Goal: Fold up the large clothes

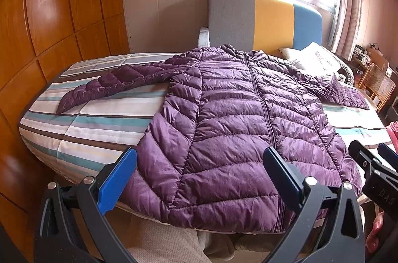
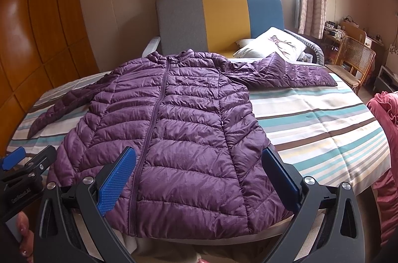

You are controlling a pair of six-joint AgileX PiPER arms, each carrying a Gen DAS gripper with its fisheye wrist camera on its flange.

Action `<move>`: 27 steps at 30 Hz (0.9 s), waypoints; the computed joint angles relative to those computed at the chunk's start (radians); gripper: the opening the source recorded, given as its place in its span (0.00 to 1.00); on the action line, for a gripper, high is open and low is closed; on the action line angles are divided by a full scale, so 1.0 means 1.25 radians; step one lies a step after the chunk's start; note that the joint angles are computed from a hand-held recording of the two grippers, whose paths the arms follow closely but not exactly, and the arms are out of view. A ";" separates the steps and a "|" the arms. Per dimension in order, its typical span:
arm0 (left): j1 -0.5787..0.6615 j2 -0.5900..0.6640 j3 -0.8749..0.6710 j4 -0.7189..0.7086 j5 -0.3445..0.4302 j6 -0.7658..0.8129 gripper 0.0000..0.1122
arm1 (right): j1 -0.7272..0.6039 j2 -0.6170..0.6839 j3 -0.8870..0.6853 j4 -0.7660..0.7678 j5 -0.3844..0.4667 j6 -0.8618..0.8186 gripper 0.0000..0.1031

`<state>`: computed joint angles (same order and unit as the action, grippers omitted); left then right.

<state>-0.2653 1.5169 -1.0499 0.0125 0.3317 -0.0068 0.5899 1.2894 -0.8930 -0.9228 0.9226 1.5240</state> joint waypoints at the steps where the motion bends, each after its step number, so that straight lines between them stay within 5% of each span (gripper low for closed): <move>1: 0.000 0.000 0.000 -0.001 0.000 0.001 0.90 | 0.000 -0.001 0.001 -0.001 -0.001 0.002 0.97; 27: -0.002 0.002 -0.001 0.005 0.003 -0.002 0.90 | -0.004 -0.002 -0.004 0.010 -0.007 -0.017 0.97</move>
<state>-0.2672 1.5196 -1.0508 0.0184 0.3351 -0.0097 0.5855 1.2866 -0.8976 -0.9101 0.9139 1.5025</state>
